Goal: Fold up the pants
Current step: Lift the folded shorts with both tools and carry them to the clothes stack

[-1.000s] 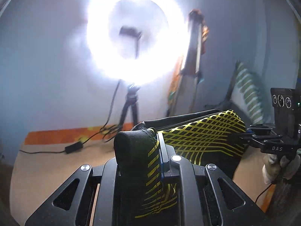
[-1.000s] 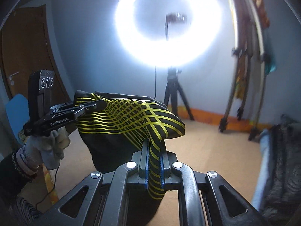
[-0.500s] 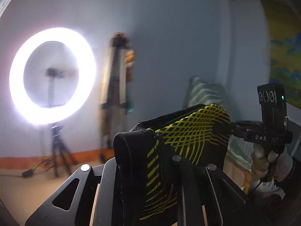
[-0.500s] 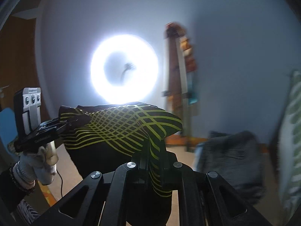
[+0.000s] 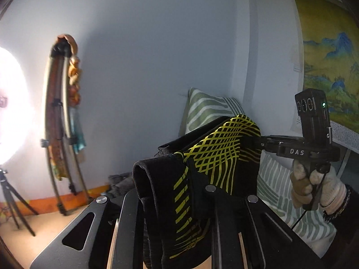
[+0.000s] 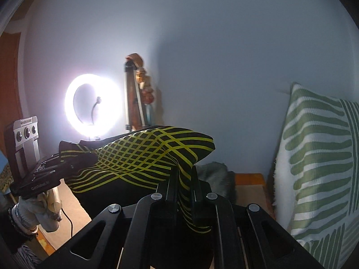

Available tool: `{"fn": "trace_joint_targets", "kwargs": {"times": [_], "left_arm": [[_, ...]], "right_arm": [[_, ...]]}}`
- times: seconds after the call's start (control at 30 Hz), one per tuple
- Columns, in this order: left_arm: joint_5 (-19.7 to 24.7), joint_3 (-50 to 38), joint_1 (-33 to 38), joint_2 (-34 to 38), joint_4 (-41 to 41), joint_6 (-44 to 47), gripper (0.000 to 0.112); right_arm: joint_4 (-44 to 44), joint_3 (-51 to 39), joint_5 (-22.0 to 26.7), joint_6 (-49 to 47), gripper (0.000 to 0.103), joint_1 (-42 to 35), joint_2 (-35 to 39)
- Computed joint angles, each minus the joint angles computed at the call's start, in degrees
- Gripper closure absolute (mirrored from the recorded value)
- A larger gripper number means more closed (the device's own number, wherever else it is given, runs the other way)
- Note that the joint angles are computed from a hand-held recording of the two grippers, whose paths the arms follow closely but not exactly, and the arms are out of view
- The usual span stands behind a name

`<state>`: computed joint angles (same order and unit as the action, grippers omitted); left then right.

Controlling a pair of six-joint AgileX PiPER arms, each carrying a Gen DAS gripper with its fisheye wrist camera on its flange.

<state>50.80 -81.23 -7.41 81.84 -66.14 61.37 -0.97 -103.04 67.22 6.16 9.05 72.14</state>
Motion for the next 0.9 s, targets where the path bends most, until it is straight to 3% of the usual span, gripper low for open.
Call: {"fn": "trace_joint_targets", "kwargs": {"times": [0.17,0.33,0.6,0.83,0.9], "left_arm": [[-6.6,-1.1,-6.3,4.1,3.1,-2.9,0.098],[-10.8,-4.5,-9.3,11.1,4.2,-4.4,0.098],[-14.6,-15.4,-10.7,24.0,6.8,-7.9,0.098],[-15.8,-26.7,-10.8,34.2,15.3,-14.5,0.097],[-15.5,-29.9,-10.8,37.0,18.6,-17.1,0.091]], "right_arm": [[13.0,5.5,-3.7,-12.6,0.096,-13.3,0.1],[25.8,8.4,-5.4,-23.1,0.096,-23.3,4.9],[31.7,5.1,-8.7,-30.1,0.096,-26.8,19.4],[31.8,-1.6,-10.0,-30.4,0.096,-26.0,31.2],[31.0,-3.7,-10.1,-30.1,0.096,-25.1,34.2]]}}
